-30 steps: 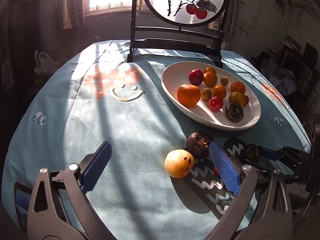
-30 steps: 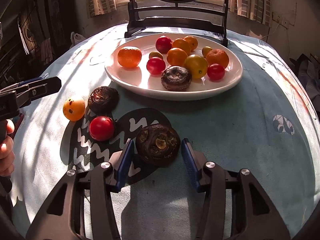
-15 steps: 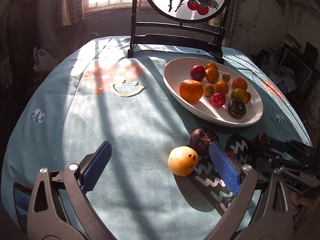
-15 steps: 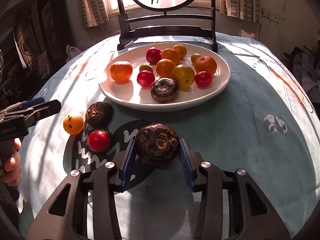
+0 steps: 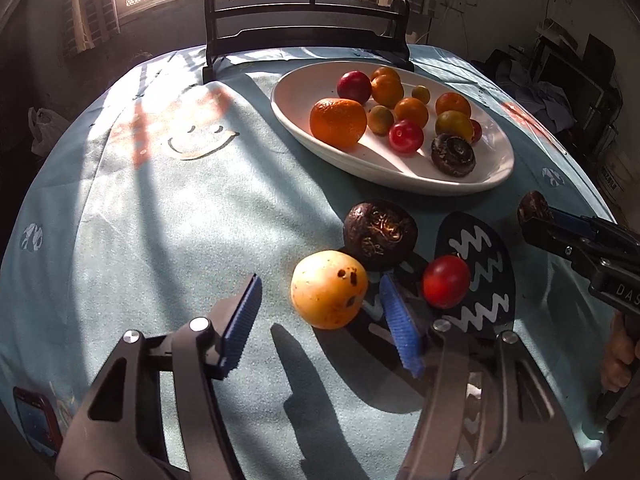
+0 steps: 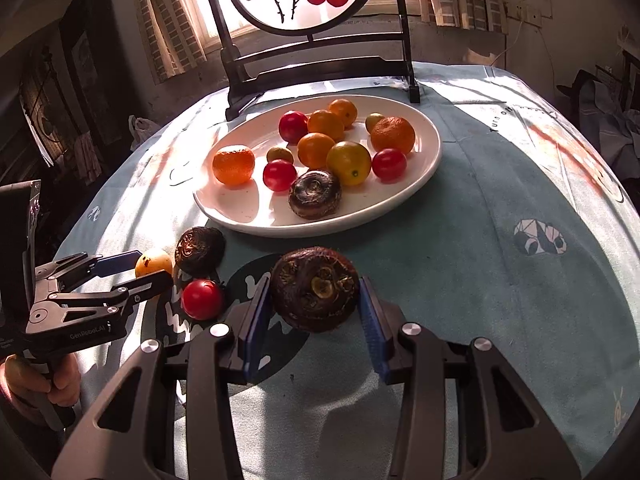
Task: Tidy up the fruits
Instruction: 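Grasp a dark brown round fruit with the right tool while the left tool grasps the yellow spotted fruit, then place the dark brown fruit and yellow spotted fruit in the white plate, opening both tools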
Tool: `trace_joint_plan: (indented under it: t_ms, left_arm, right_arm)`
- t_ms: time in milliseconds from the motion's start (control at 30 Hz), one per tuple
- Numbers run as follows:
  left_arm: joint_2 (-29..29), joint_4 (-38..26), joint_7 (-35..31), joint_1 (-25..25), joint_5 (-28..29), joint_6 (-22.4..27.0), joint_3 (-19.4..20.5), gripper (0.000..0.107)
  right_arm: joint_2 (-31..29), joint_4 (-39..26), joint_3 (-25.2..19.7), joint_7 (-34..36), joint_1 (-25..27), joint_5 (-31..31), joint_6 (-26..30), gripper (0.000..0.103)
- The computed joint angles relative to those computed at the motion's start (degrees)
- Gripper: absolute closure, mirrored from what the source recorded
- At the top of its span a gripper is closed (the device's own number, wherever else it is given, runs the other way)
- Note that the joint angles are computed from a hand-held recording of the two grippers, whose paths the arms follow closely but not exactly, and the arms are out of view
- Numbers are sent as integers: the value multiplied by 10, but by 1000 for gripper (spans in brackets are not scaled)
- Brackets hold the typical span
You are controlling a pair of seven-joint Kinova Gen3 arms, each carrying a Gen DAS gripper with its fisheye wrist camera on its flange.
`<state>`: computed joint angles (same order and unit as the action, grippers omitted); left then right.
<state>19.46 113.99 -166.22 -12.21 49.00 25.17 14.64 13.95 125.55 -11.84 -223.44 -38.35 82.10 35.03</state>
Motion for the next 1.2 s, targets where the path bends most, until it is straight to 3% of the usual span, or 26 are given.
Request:
trace_joint_plan:
  t_ms: [400, 533, 800, 967, 1200]
  left_arm:
    - [10, 3, -12, -7, -10, -23, 23, 69]
    - [6, 15, -30, -10, 0, -47, 37, 70]
    - [3, 20, -41, -23, 18, -40, 42, 70]
    - [-12, 37, -73, -35, 62, -30, 44, 70]
    - [-54, 57, -159, -47, 155, 32, 28, 70]
  right_arm:
    - [-3, 0, -2, 3, -4, -2, 10, 60]
    - [-3, 0, -2, 3, -4, -3, 10, 60]
    - [-7, 3, -4, -7, -5, 5, 13, 60]
    - [-12, 7, -10, -18, -8, 17, 22, 60]
    - [-10, 9, -17, -31, -10, 35, 30, 60]
